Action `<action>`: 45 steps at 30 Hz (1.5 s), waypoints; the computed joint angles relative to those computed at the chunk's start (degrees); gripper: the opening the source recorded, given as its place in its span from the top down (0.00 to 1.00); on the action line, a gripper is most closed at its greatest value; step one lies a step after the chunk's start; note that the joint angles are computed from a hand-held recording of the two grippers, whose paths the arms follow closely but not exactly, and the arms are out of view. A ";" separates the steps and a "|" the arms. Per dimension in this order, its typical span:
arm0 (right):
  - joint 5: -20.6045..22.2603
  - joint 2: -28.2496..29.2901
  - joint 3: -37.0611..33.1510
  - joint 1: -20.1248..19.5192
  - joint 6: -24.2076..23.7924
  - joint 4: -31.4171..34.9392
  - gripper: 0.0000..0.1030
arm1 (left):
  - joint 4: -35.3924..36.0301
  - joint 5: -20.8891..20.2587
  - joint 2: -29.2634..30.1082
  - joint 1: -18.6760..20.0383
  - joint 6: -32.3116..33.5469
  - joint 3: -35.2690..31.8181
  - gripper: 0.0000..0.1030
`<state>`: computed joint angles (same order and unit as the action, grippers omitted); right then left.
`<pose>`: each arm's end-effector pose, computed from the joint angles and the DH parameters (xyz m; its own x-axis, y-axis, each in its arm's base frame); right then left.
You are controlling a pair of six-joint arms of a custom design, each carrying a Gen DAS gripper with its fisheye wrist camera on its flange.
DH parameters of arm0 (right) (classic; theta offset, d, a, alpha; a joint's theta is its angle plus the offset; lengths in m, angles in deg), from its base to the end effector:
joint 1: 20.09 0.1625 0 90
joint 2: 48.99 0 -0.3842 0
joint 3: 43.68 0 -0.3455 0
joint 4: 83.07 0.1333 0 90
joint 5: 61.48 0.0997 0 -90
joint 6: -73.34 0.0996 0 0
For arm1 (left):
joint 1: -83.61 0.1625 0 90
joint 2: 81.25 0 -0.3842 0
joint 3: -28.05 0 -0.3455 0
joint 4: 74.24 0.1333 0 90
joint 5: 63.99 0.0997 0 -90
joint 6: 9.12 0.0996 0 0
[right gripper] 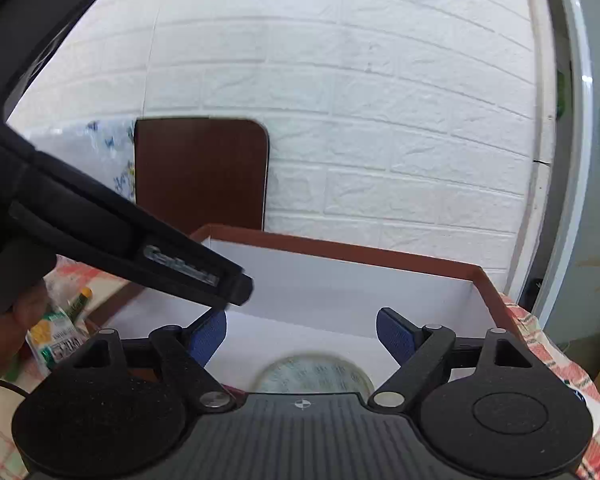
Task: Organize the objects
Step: 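Carry the tape roll into the brown box and open the left gripper, then grasp the green-and-white snack packet with the left gripper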
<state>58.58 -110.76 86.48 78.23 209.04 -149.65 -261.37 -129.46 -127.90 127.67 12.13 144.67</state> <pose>0.1393 -0.3758 0.0774 -0.6616 0.2431 0.7094 -0.6520 0.2809 -0.7043 -0.2466 -0.4817 0.0822 -0.4848 0.7107 -0.5097 0.8746 0.3875 -0.2916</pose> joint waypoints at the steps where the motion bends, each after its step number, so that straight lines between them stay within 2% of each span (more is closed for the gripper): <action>1: -0.30 0.08 1.15 0.56 0.70 -1.77 0.21 | -1.26 -0.36 -1.25 0.08 0.28 1.44 0.58; 2: -0.77 0.74 4.12 1.33 1.42 -5.90 0.21 | -2.65 -0.42 -2.70 0.07 0.78 3.24 0.58; 5: -2.48 2.00 7.65 3.02 3.57 -11.37 0.22 | -4.87 -0.81 -7.79 0.57 1.95 8.65 0.58; 7: -0.46 4.69 8.81 6.93 5.09 -14.17 0.22 | -4.82 -1.33 -12.31 1.62 1.92 12.70 0.58; 9: -0.87 6.57 7.98 8.20 6.93 -11.56 0.22 | -5.95 -0.65 -15.89 2.80 2.59 16.75 0.57; 11: -1.23 9.33 5.32 8.84 8.30 -7.28 0.22 | -7.61 2.10 -18.69 4.26 3.74 20.68 0.53; 15: -1.09 16.04 -3.52 10.71 12.33 8.77 0.29 | -7.83 9.42 -21.10 9.37 3.62 23.37 0.53; 17: -1.55 18.98 -7.86 11.26 12.58 14.53 0.32 | -8.41 13.02 -21.12 12.51 2.11 22.95 0.53; 20: -0.54 22.13 -13.76 12.18 10.09 18.90 0.32 | -11.01 15.69 -20.84 17.17 0.52 22.12 0.53; 23: 2.92 25.21 -20.78 12.51 3.29 20.64 0.36 | -12.45 16.38 -19.38 20.86 0.03 20.14 0.51; 25: 5.52 27.63 -25.77 12.36 -0.36 22.73 0.47 | -15.49 15.51 -18.55 21.86 1.39 19.88 0.51; 29: 8.78 31.72 -32.77 11.62 -6.03 24.52 0.56 | -17.50 15.52 -17.34 22.16 2.96 19.47 0.48; 30: 8.86 32.20 -33.79 11.37 -6.57 25.23 0.64 | -18.09 15.59 -17.35 22.01 3.06 19.88 0.48; 31: 8.92 32.48 -34.68 11.19 -6.48 26.58 0.82 | -18.24 15.46 -17.40 22.06 3.10 19.95 0.48; 32: 10.15 32.73 -35.17 11.39 -6.11 27.13 0.86 | -17.60 15.42 -17.75 21.99 2.73 20.01 0.48; 33: 10.95 32.52 -34.64 11.52 -5.40 26.65 0.97 | -16.21 15.50 -18.49 21.76 1.81 20.14 0.48; 35: 10.93 30.56 -31.55 11.86 -1.69 26.77 0.97 | -11.86 15.25 -20.67 21.47 -0.65 20.17 0.47; 37: 10.18 27.95 -26.09 12.48 1.10 25.06 0.97 | -6.20 12.88 -23.68 21.43 -3.55 20.23 0.48; 41: 10.79 22.09 -11.28 13.41 -3.29 15.97 0.97 | 4.24 5.43 -28.42 20.21 -7.19 20.36 0.48; 42: 11.21 20.99 -8.18 13.70 -4.52 14.24 0.94 | 6.44 3.19 -29.07 19.64 -7.66 20.32 0.48; 43: 12.11 20.23 -5.70 14.10 -6.44 12.45 0.88 | 8.23 1.42 -29.43 19.01 -8.02 20.19 0.46; 44: 13.22 19.72 -3.46 14.51 -7.84 10.49 0.78 | 9.55 -0.06 -29.41 18.18 -8.49 20.16 0.39; 45: 14.18 19.12 -1.63 14.77 -7.76 9.01 0.59 | 10.60 -1.22 -29.19 17.34 -9.09 20.08 0.35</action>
<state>72.77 -91.64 84.85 93.00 201.28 -140.65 -250.77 -130.67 -157.09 145.01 3.04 164.75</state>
